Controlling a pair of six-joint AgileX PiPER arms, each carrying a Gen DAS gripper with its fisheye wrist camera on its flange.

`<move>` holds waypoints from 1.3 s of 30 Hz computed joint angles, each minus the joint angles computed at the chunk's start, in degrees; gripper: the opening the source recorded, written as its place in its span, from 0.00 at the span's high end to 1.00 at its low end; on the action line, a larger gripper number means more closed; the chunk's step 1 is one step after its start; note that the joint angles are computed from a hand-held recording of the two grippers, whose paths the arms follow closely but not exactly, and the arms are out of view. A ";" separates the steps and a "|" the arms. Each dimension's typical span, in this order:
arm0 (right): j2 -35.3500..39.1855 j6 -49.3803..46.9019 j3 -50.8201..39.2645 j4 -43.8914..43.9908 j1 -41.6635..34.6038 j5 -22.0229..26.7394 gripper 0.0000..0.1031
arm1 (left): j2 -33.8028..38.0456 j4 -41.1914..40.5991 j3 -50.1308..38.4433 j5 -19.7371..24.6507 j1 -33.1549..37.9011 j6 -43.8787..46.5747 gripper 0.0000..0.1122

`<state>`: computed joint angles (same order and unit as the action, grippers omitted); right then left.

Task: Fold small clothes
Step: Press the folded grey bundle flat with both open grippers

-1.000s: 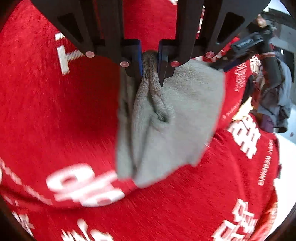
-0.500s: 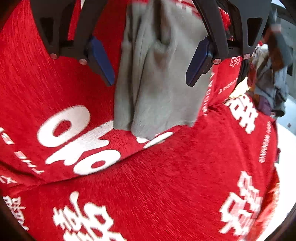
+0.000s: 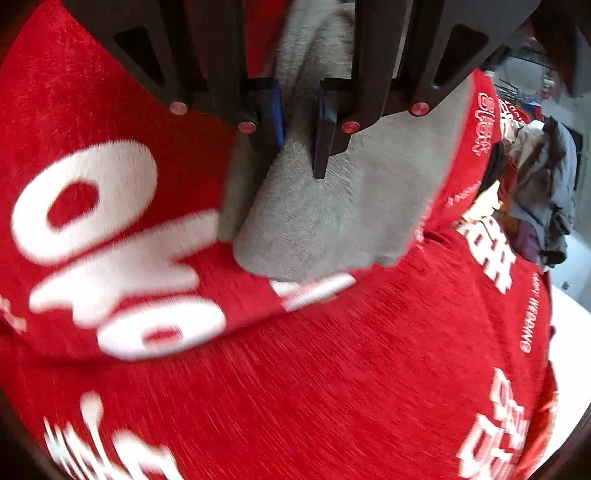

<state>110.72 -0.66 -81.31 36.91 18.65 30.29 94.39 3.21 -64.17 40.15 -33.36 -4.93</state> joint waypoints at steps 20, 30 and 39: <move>-9.55 29.51 5.43 -32.59 13.88 2.97 0.31 | -0.48 -22.72 -1.40 11.40 30.36 17.46 0.17; -7.49 30.25 -9.59 -41.52 16.74 13.00 0.27 | 4.47 -6.99 -13.60 11.25 22.96 1.86 0.17; 4.65 22.48 -22.64 -31.61 11.62 20.75 0.26 | 8.35 -6.35 -17.19 11.95 22.92 3.77 0.09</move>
<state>115.36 21.82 -103.96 5.29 30.27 51.04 102.74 -3.14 -81.36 52.10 -10.44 -1.16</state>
